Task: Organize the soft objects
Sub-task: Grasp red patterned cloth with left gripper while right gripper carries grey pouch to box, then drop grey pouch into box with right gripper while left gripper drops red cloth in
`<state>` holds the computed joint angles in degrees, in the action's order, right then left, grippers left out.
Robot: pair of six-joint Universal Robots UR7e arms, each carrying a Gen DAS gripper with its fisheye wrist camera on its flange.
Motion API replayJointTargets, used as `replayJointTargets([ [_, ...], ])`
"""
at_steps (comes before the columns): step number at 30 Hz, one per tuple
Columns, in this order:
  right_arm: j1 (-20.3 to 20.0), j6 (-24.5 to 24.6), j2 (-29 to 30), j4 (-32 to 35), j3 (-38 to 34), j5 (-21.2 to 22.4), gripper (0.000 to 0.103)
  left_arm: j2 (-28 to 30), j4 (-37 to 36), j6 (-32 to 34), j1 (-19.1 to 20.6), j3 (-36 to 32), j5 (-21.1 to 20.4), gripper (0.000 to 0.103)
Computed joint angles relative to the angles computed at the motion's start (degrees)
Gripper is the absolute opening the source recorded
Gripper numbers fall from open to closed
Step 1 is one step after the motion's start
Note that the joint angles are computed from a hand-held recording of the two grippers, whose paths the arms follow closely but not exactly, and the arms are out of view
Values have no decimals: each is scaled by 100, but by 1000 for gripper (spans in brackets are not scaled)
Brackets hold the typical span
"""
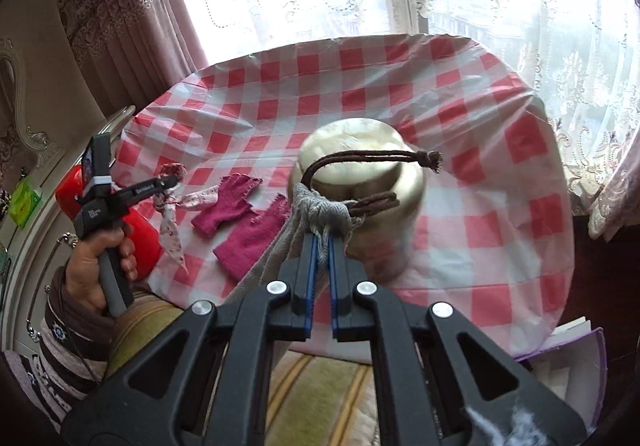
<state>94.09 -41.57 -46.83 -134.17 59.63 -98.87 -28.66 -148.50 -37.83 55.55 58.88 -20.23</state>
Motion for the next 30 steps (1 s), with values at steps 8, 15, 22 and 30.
replayJointTargets([
  [8,-503,-713,-675,196,363,-938,8,61,-546,384,-349,211,-73,14],
  [15,-865,-1206,-969,842,444,-1469,8,386,-548,834,-569,-184,-280,14],
  [22,-1137,-2023,-1087,1238,785,-1965,8,829,-329,1246,-779,-798,-561,14],
  [30,-1349,-2552,-1146,1502,1132,-1806,8,1411,10,1720,-988,-1705,-1026,14],
])
